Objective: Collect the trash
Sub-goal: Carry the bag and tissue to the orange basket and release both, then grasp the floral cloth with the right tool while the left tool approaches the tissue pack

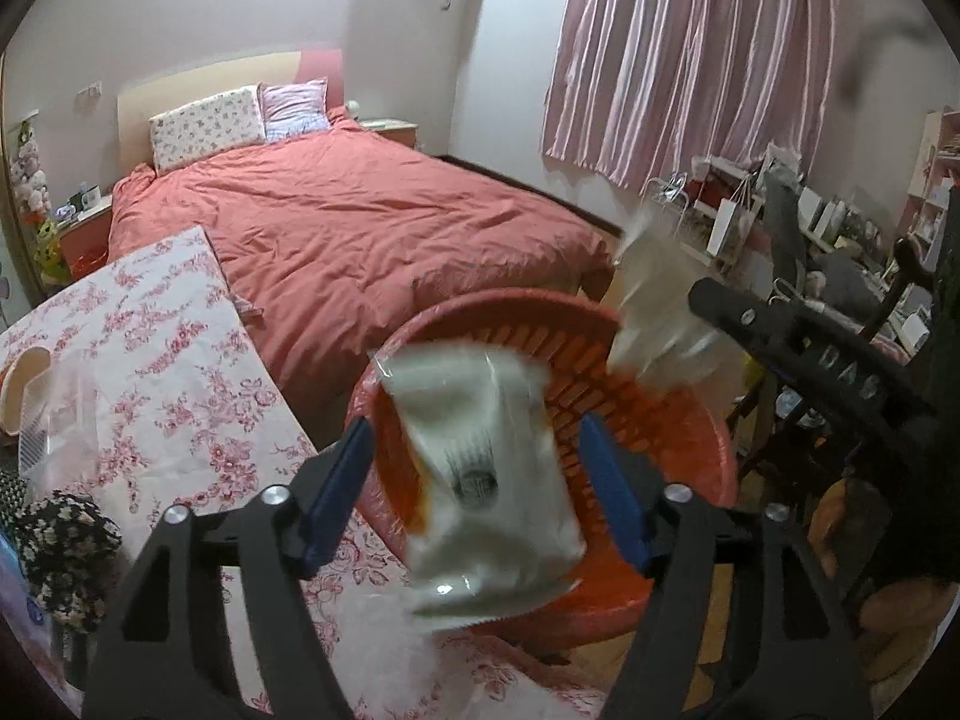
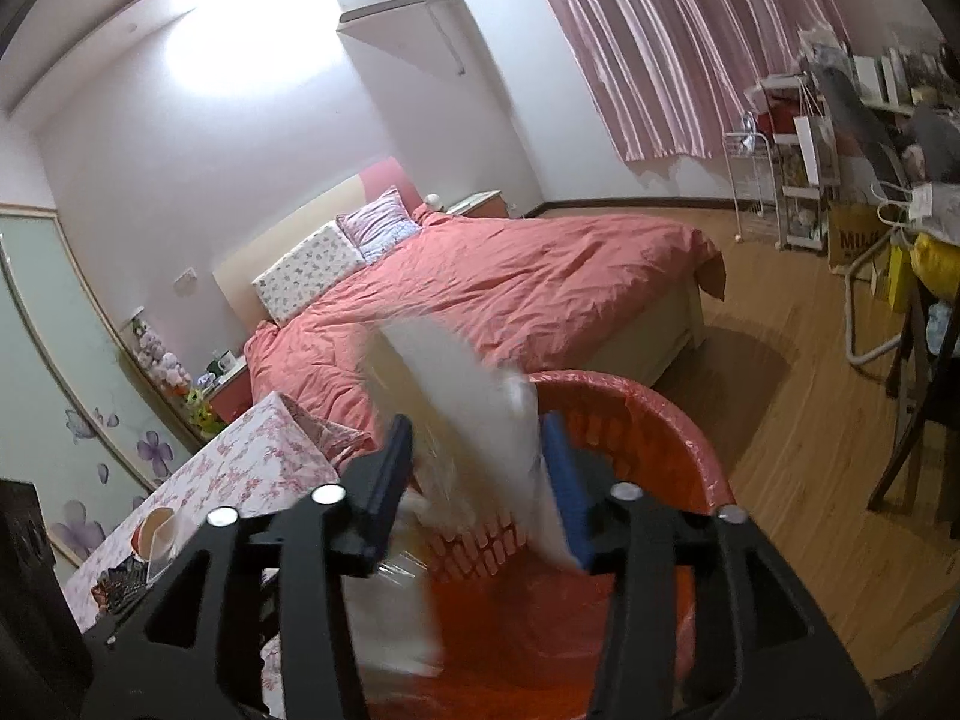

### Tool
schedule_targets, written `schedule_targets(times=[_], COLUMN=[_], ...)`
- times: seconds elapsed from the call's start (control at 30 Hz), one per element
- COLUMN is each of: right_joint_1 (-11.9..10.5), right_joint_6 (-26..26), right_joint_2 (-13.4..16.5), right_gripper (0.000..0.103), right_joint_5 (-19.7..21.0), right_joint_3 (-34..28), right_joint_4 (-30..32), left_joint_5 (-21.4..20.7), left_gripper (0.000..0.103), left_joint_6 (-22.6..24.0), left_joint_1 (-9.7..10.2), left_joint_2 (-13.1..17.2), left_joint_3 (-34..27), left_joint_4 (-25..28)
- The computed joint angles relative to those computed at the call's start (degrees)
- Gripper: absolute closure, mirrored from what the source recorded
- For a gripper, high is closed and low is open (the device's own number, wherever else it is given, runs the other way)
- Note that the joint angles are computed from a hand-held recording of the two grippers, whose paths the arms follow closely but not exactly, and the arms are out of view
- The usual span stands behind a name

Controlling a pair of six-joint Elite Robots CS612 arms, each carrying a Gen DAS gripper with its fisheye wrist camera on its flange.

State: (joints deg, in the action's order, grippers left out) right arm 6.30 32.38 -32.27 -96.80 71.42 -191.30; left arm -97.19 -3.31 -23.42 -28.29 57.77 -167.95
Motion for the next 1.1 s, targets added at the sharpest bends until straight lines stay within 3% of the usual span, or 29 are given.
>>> schedule_targets(times=[0.17, 0.53, 0.93, 1.1], right_joint_1=[0.7, 2.4, 6.6, 8.1], right_joint_6=[-0.9, -6.7, -15.0, -17.8], right_joint_2=[-0.5, -2.2, -0.2, 1.6], right_gripper=[0.041, 0.041, 0.041, 0.048], right_joint_5=[-2.7, -3.3, 6.3, 9.9], right_joint_3=[0.9, 1.4, -4.0, -7.8], right_joint_4=[0.6, 2.6, 9.0, 12.9], left_joint_5=[1.2, 9.7, 19.3, 21.1], left_gripper=[0.029, 0.016, 0.015, 0.015], left_joint_6=[-0.9, -3.1, -10.4, -14.0], left_joint_1=[0.58, 2.12, 6.28, 8.29], left_joint_2=[-0.1, -6.0, -11.1, -12.2], left_joint_3=[0.5, 11.3, 21.0, 23.8], left_joint_4=[0.9, -5.0, -9.0, -10.5])
